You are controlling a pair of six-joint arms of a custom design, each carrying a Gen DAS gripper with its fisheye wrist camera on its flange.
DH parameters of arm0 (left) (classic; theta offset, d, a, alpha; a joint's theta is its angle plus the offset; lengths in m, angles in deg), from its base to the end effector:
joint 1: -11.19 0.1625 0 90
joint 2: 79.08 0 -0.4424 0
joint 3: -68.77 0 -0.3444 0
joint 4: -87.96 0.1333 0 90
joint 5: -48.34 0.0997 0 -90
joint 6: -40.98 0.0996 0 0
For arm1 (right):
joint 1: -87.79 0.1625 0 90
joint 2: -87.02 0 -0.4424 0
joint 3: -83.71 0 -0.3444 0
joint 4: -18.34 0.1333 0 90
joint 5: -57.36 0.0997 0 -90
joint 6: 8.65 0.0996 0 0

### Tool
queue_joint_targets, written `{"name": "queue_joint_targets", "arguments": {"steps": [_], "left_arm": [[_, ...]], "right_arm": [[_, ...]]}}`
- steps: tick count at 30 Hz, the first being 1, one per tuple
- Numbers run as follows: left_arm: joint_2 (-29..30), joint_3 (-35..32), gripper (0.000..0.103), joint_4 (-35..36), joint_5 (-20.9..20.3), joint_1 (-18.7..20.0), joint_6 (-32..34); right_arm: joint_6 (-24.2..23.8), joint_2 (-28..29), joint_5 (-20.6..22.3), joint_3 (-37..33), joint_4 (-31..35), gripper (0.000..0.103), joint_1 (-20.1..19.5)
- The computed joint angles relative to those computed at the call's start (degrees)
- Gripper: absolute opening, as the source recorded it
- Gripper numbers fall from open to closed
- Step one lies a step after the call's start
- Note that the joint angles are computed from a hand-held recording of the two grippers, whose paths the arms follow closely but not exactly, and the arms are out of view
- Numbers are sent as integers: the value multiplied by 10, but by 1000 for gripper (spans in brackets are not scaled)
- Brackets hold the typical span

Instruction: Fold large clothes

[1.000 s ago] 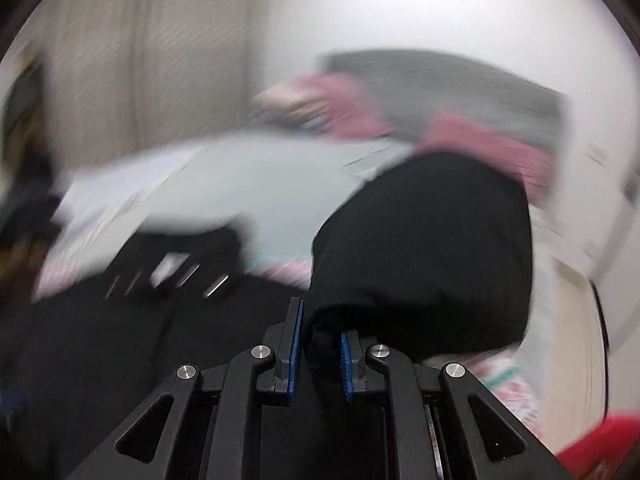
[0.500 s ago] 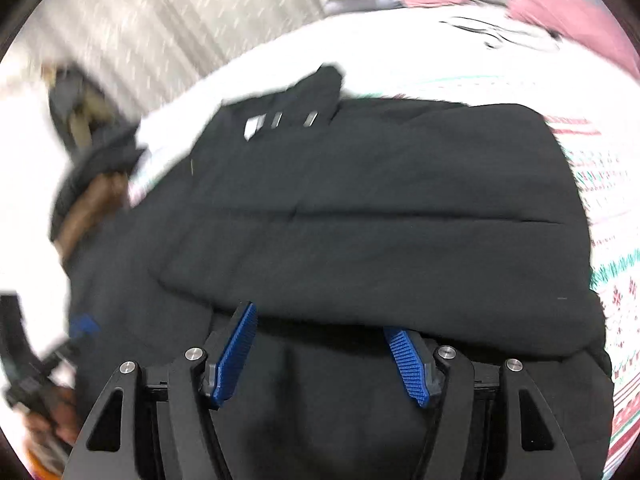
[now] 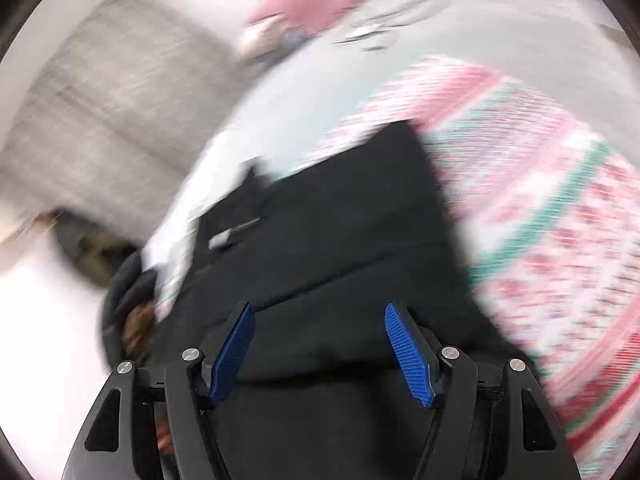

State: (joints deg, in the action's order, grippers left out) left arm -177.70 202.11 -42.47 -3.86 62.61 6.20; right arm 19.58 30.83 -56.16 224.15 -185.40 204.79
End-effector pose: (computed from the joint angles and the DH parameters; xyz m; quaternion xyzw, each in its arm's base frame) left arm -0.0500 -0.3743 0.3354 0.0152 0.9449 -0.2310 0.2313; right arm 0.2706 -0.3250 0.1570 -0.0620 -0.9462 0.3122 0.0591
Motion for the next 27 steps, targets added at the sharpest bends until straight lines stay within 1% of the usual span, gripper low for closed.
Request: {"name": "queue_joint_targets", "arguments": {"steps": [1, 2, 3, 4, 6, 7, 8, 9, 10, 11, 12, 14, 15, 16, 17, 18, 19, 20, 21, 22, 23, 24, 26, 27], "left_arm": [[-5, 2, 12, 15, 15, -13, -4], [-12, 4, 10, 30, 21, -25, -6], [-25, 4, 10, 59, 26, -43, -19], [-34, 4, 9, 81, 27, -55, -32], [-48, 5, 9, 140, 27, -82, -63], [-49, 8, 9, 163, 31, -93, -72], [-48, 10, 9, 174, 36, -100, -76], [-47, 14, 9, 185, 48, -111, -78], [-47, 17, 9, 191, 56, -118, -80], [-51, 19, 9, 191, 57, -124, -86], [-59, 23, 9, 189, 60, -133, -94], [-64, 27, 9, 176, 55, -141, -85], [-59, 29, 9, 167, 41, -134, -75], [-47, 29, 10, 171, 32, -123, -69], [-34, 27, 16, 184, 35, -117, -66], [-30, 28, 19, 196, 48, -118, -58], [-35, 30, 25, 198, 56, -121, -55], [-46, 28, 27, 216, 73, -130, -72], [-55, 28, 31, 234, 95, -141, -92], [-68, 30, 39, 247, 119, -156, -110], [-83, 39, 44, 238, 137, -171, -111], [-98, 52, 45, 205, 146, -185, -91], [-108, 73, 45, 120, 133, -194, -33], [-104, 80, 45, 87, 122, -196, -10]], "right_arm": [[18, -7, 7, 13, -13, 69, -14], [26, -11, 28, 31, -45, 69, -29], [27, -11, 36, 39, -67, 69, -37], [25, -16, 27, 43, -73, 69, -40], [19, -21, -17, 33, -46, 69, -33], [17, -21, -21, 28, -23, 69, -39], [16, -23, -2, 25, 5, 69, -54], [12, -18, 24, 24, 19, 68, -70], [4, -7, 36, 21, 24, 66, -79], [-9, 1, 25, 15, 26, 49, -77], [-18, 3, 19, 11, 28, 37, -73], [-40, -1, 13, 15, -8, 29, -58], [-44, 0, -11, 6, -1, 28, -45], [-39, 7, -59, -10, 30, 28, -30], [-30, 11, -97, -26, 80, 29, -21], [-24, 16, -111, -33, 105, 34, -17], [-19, 20, -130, -43, 135, 36, -9], [-18, 15, -146, -45, 145, 41, 2], [-13, 13, -157, -52, 157, 43, 12], [-14, 8, -165, -52, 150, 43, 22], [-21, 3, -167, -44, 118, 43, 33], [-36, 3, -161, -38, 70, 43, 38], [-68, 6, -131, -13, -37, 43, 41], [-80, 11, -117, -11, -62, 43, 40]]}}
